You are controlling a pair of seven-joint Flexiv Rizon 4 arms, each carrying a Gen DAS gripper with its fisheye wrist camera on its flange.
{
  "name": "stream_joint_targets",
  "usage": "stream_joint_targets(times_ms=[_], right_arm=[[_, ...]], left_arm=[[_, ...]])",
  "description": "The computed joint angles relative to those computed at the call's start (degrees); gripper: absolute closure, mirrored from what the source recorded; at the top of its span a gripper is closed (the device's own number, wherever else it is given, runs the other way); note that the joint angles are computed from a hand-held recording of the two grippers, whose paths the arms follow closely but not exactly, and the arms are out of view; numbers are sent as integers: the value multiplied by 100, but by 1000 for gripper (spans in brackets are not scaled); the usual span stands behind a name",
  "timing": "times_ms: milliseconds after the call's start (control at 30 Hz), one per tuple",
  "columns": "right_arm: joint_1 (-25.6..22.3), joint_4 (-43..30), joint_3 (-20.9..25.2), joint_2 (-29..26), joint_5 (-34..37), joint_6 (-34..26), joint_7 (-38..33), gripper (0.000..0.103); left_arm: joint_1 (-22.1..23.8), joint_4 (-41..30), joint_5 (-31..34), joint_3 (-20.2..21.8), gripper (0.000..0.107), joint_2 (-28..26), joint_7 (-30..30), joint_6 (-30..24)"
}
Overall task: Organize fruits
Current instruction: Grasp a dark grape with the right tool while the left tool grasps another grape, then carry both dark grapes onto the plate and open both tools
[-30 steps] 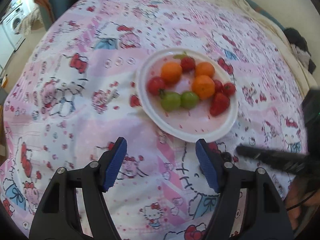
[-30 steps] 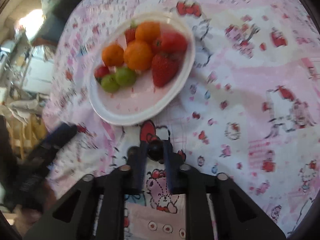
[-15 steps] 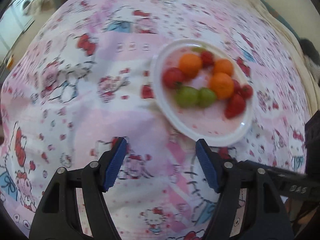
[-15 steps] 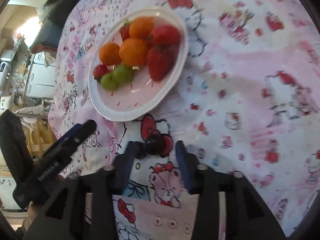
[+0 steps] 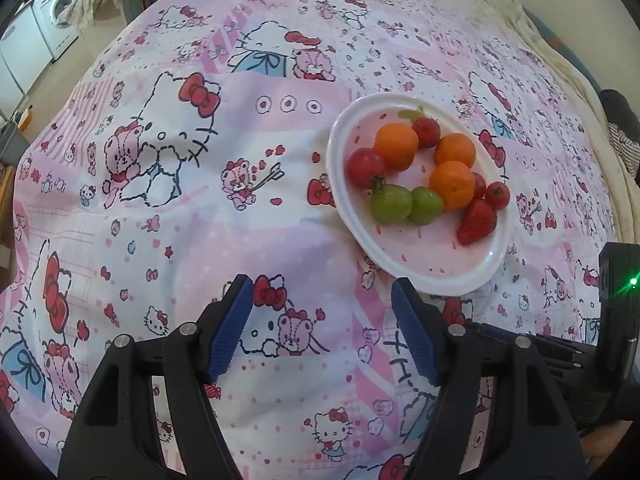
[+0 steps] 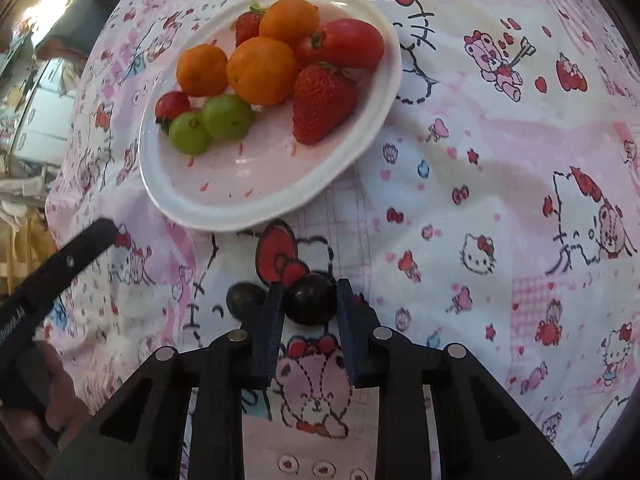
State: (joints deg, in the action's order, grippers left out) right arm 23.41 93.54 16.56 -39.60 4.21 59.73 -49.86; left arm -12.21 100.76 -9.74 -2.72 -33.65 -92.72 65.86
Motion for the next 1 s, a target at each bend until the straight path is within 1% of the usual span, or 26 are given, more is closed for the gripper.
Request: stream_joint_targets(times_ms=[33,133,233,300,400,467,567,600,633,667,700,733,833,933,1000], right_arm=[[-2,59,2,45,6,31,-6,77],[-215,260,208,171,340,404,-105,77],[-330,496,229,360,576,838,-35,77],[-419,660,257,482,725,1197,23,77],[-439,979,179,703,746,1679,189,77],[-447,1132,151,788,716,1852,336,77],[-605,1270,268,855,718,1970,397,77],[-627,1295,284,868,692,1984,411,77],[-639,1333,291,891,663,2004,422,77],[-646,1369,292,916,634,2020,438,77],[-618,1375,261,925,583,2024,480,77],[-579,1355,221,918,519,2007,531,77],[-589,1350,238,932,435,1992,570,77],[-542,1325,214,926,326,2001,610,77],[-507,1307,197,924,258,1993,639,77]], left_arm=[[-7,-3,15,-12,39,-2,26,10],[-20,2,31,-73,39,-8,139,-1],[-31,-40,25,-176,39,-45,366,-149],[3,-55,-44,-351,39,-82,670,-269],[14,-100,-189,-604,39,-159,1190,-516],[-45,-133,-262,-654,39,-199,1396,-641],[-217,-258,-220,-584,50,-305,1566,-717],[-287,-307,-156,-523,56,-344,1584,-731],[-353,-355,-81,-457,64,-385,1594,-733],[-435,-418,28,-356,70,-430,1566,-759],[-409,-428,8,-386,75,-455,1625,-765],[-313,-390,-101,-503,85,-460,1761,-745],[-273,-336,-190,-553,85,-415,1929,-744],[-156,-215,-442,-671,85,-317,2051,-807],[-125,-43,-544,-693,85,-214,2119,-569]])
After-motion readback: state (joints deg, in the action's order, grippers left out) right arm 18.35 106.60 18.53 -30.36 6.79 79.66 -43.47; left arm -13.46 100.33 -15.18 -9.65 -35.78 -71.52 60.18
